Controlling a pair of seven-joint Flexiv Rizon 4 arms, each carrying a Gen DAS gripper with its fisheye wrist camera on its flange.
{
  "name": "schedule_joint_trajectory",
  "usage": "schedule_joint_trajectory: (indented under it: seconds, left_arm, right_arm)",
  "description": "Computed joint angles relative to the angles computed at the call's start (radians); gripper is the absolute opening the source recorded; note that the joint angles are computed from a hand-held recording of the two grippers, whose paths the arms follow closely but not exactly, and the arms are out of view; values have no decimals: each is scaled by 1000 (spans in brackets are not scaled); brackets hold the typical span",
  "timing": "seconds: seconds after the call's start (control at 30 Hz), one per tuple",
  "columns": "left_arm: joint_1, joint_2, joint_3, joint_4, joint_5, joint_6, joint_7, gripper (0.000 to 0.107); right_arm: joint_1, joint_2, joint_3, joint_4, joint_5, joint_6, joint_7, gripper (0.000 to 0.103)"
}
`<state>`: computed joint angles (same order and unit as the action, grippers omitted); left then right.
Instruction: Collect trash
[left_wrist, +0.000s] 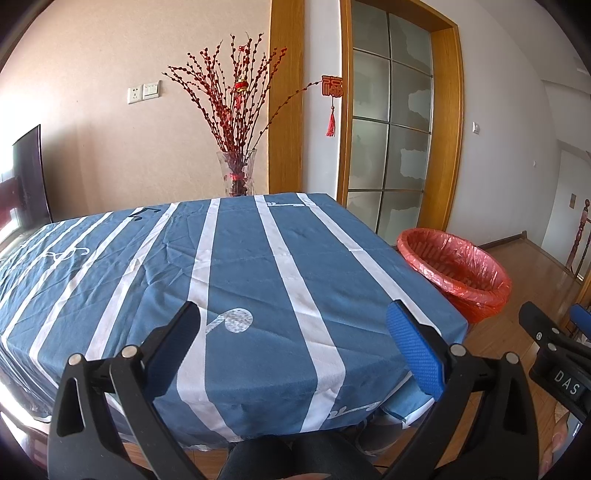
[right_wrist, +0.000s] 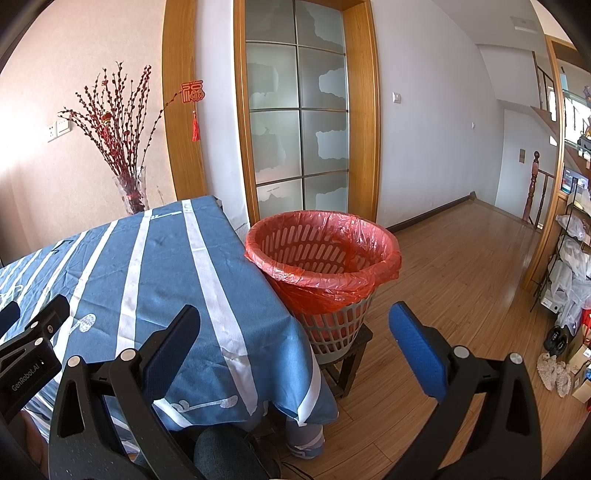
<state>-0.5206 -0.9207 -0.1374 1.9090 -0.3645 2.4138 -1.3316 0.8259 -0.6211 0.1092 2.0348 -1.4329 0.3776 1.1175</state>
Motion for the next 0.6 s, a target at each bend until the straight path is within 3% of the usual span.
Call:
schedule_joint_trajectory:
  seconds: [0.6]
  left_arm:
    - [-1,-4,0,2,3,1,-2,99]
  right_arm:
    - [-1,1,1,1,0,0,1,101]
